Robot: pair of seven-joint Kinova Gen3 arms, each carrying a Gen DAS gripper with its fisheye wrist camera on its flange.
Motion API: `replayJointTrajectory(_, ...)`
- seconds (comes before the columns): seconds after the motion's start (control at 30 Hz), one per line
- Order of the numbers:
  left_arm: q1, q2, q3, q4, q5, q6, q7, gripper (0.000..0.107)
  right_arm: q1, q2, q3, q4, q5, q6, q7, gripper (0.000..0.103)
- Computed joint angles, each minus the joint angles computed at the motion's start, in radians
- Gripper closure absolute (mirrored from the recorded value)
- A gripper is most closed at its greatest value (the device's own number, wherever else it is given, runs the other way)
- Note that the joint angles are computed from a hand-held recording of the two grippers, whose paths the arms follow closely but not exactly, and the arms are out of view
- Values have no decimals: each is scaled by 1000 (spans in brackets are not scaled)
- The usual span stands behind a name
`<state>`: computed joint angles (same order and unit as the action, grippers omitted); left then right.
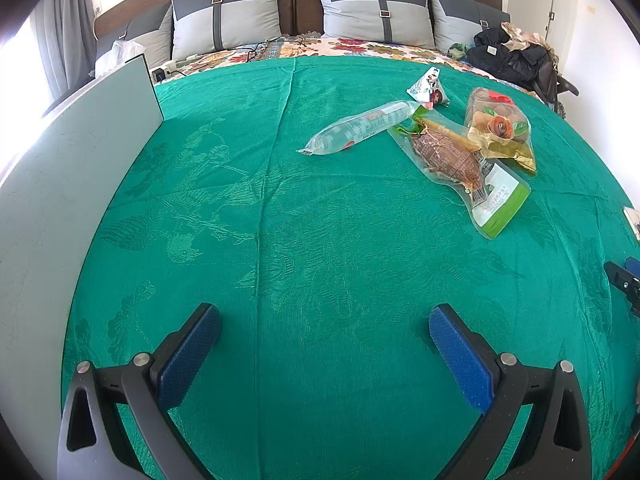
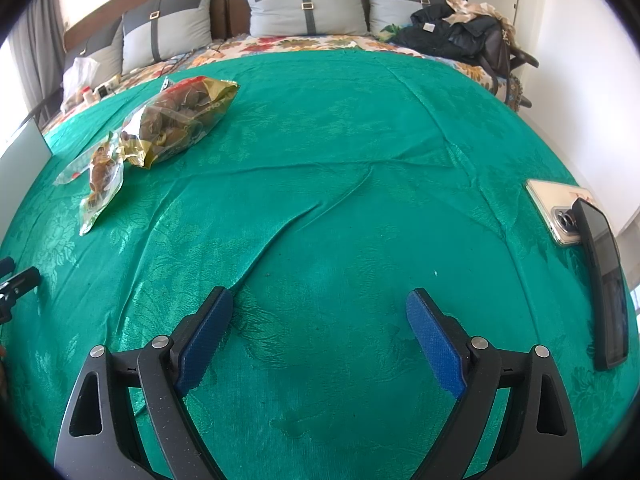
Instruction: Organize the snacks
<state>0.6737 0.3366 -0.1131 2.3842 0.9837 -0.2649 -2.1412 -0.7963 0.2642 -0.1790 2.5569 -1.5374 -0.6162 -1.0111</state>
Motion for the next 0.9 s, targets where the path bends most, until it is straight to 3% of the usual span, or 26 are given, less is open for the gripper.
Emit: replayJointTrajectory(0.9,-2,0,7,-3,17,-2,-17,5,6,-4,-1,-4,-10,4,15,9)
